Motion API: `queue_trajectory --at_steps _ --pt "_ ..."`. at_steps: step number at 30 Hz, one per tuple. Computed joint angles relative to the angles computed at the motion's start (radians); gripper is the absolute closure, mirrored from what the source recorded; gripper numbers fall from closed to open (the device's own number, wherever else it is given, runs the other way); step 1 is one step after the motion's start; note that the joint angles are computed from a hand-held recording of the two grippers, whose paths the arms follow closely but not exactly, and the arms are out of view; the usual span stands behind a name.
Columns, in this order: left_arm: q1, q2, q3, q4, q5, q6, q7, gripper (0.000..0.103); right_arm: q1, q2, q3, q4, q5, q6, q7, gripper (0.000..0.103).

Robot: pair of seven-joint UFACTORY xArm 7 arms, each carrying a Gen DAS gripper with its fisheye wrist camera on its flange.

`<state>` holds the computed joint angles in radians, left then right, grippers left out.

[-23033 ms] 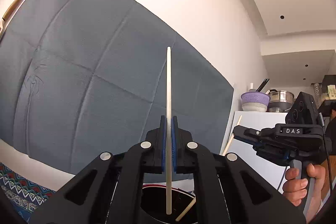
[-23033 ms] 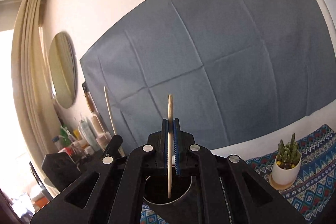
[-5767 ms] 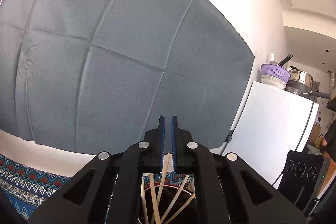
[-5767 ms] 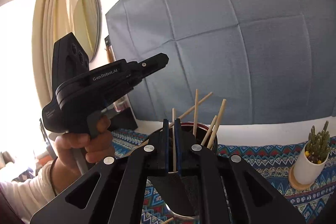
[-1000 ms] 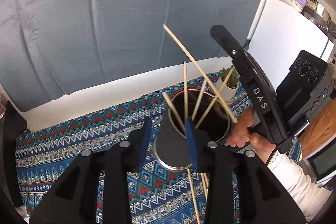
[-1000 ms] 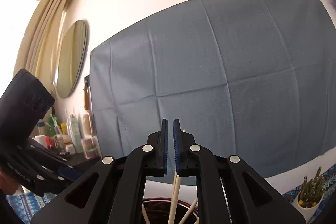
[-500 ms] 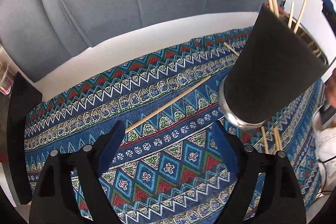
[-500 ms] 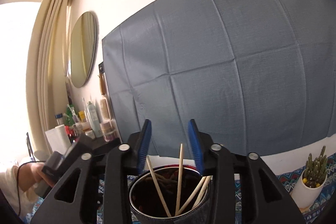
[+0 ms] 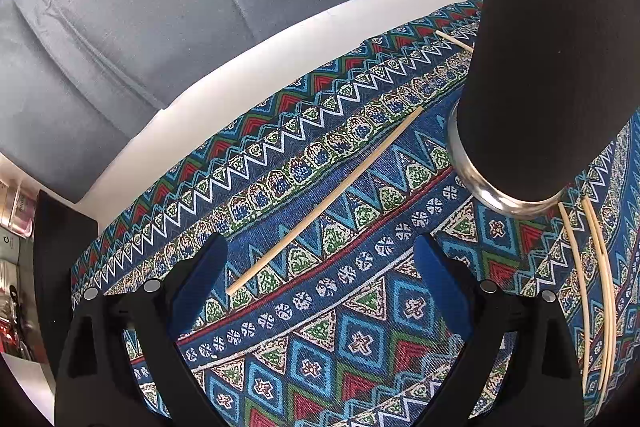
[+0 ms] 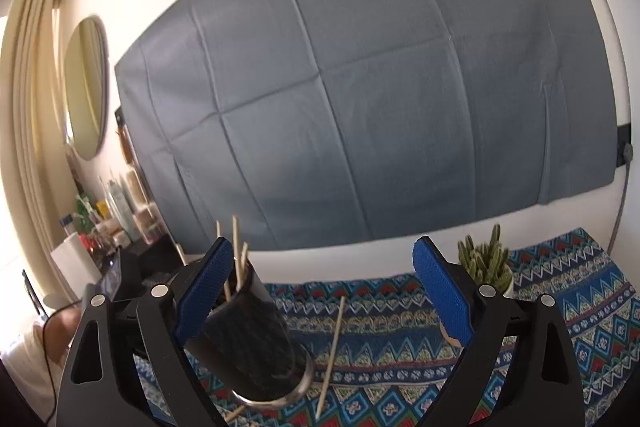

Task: Organize utensils
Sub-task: 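Move both grippers to the loose sticks and grasp one stick each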

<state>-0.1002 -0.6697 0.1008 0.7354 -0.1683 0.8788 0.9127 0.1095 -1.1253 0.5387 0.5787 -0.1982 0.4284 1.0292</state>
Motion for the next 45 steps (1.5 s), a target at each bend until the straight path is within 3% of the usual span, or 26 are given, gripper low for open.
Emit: queue_trajectory --at_steps 5,8,11,19,25,26,27,28,30,31,32,34,35,37,40,45 --pt "-0.001 0.045 -0.030 0.001 0.031 -0.059 0.002 0.011 0.105 0.187 -0.039 0.035 0.034 0.183 -0.094 0.016" --pt "-0.007 0.082 -0.039 0.013 0.044 -0.077 0.006 0.011 0.110 0.301 -0.031 0.074 0.023 0.268 -0.100 0.017" --pt "-0.009 0.105 -0.049 0.019 0.053 -0.095 -0.002 0.011 0.149 0.395 -0.053 0.086 0.007 0.258 -0.123 0.026" --pt "-0.035 0.152 -0.017 0.031 -0.024 -0.133 0.013 0.005 0.195 0.577 -0.089 0.149 -0.058 0.308 -0.114 0.034" --pt "-0.031 0.196 0.035 0.064 -0.159 -0.062 -0.035 0.005 0.224 0.619 -0.117 0.158 -0.099 0.305 -0.104 0.039" --pt "-0.031 0.210 0.049 0.075 -0.188 -0.043 -0.061 0.005 0.227 0.621 -0.121 0.159 -0.103 0.304 -0.100 0.046" --pt "-0.019 0.200 0.034 0.059 -0.192 -0.065 -0.045 0.005 0.231 0.619 -0.124 0.157 -0.105 0.302 -0.099 0.061" --pt "-0.021 0.188 0.033 0.040 -0.203 -0.092 -0.025 0.005 0.232 0.624 -0.132 0.171 -0.109 0.309 -0.109 0.067" --pt "-0.014 0.186 0.021 0.033 -0.205 -0.102 -0.039 0.005 0.239 0.626 -0.143 0.176 -0.106 0.314 -0.119 0.096" --pt "-0.012 0.183 0.014 0.031 -0.201 -0.102 -0.047 0.007 0.242 0.623 -0.144 0.176 -0.106 0.322 -0.123 0.098" --pt "-0.011 0.178 0.011 0.031 -0.195 -0.092 -0.052 0.009 0.243 0.618 -0.142 0.176 -0.108 0.333 -0.124 0.098" --pt "-0.028 0.157 0.018 0.032 -0.196 -0.059 -0.014 0.035 0.251 0.600 -0.145 0.166 -0.103 0.341 -0.126 0.098" --pt "-0.036 0.134 0.020 0.022 -0.196 -0.041 0.007 0.043 0.257 0.587 -0.151 0.156 -0.095 0.340 -0.131 0.098" --pt "-0.042 0.114 0.002 0.018 -0.178 -0.019 0.011 0.074 0.269 0.555 -0.167 0.131 -0.065 0.331 -0.137 0.098" --pt "-0.035 0.073 -0.044 -0.006 -0.134 -0.021 -0.043 0.098 0.280 0.487 -0.171 0.102 -0.033 0.342 -0.143 0.098" --pt "-0.025 0.044 -0.038 0.014 -0.096 0.086 -0.140 0.098 0.293 0.353 -0.164 0.074 0.011 0.366 -0.160 0.098"
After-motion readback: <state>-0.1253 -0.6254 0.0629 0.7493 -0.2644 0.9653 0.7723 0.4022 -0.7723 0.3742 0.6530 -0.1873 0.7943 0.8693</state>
